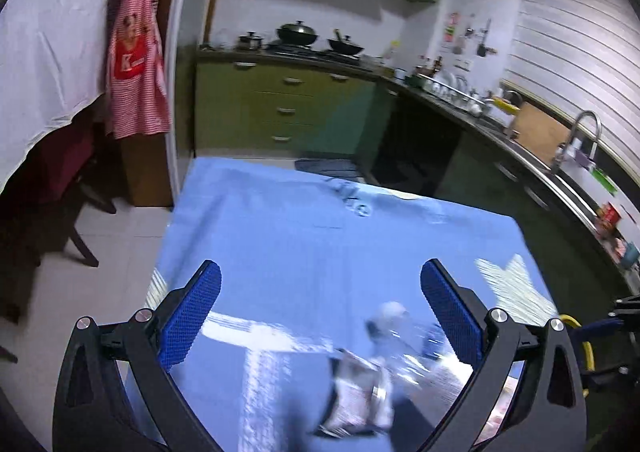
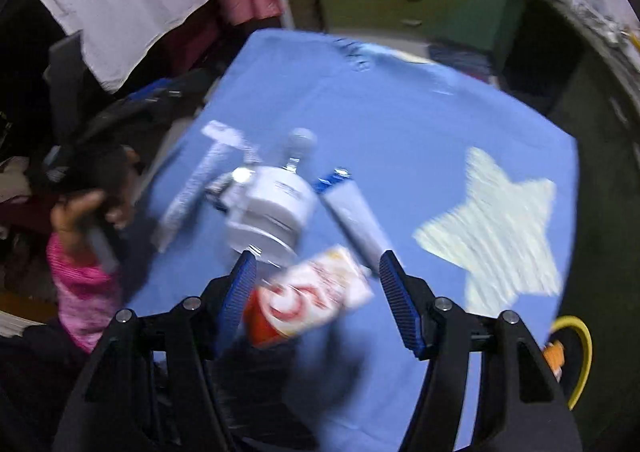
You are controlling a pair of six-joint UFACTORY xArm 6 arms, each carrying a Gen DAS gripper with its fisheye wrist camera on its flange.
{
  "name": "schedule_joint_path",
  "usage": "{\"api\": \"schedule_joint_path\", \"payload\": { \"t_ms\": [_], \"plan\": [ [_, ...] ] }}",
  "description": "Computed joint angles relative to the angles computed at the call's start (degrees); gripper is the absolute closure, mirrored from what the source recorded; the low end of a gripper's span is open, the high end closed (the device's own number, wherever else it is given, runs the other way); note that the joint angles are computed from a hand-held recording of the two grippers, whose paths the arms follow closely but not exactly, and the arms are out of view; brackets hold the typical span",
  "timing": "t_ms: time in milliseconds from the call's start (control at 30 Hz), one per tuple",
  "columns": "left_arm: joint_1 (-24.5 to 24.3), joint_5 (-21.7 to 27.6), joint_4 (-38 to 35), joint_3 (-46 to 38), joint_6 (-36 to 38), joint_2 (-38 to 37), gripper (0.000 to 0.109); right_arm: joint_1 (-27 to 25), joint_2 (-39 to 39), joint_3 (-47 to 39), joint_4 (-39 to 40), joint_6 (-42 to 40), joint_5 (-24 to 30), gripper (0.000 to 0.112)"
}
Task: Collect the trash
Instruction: 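Grasp the clear water bottle with the right gripper and lift it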
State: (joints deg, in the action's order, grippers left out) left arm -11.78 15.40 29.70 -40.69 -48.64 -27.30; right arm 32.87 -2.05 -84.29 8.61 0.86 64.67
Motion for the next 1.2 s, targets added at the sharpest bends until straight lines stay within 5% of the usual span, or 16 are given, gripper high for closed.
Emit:
{"api": "schedule_joint_path", "payload": {
  "t_ms": [300,533,833,1200],
  "plan": [
    [5.48,-0.23,11.72,1.79,-14.53,0.06,0.01,0.34,18.76,-22.62,4.94,4.1,16.77,0.051],
    [7.07,-2.19,6.56,2.87,-10.52,0.64,0.01,-0.21,28.34,-33.76,6.3,6.71,25.04,0.05],
    [6.09,-1.71,3.57,2.28,-8.35,1.73,0.01,-0.67,37.74,-44.04,9.09,8.38,31.17,0.046],
    [4.7,-1.43,4.62,1.85,-8.5,2.59,0.01,-1.59,39.95,-43.73,11.24,8.82,30.36,0.044]
  ]
}}
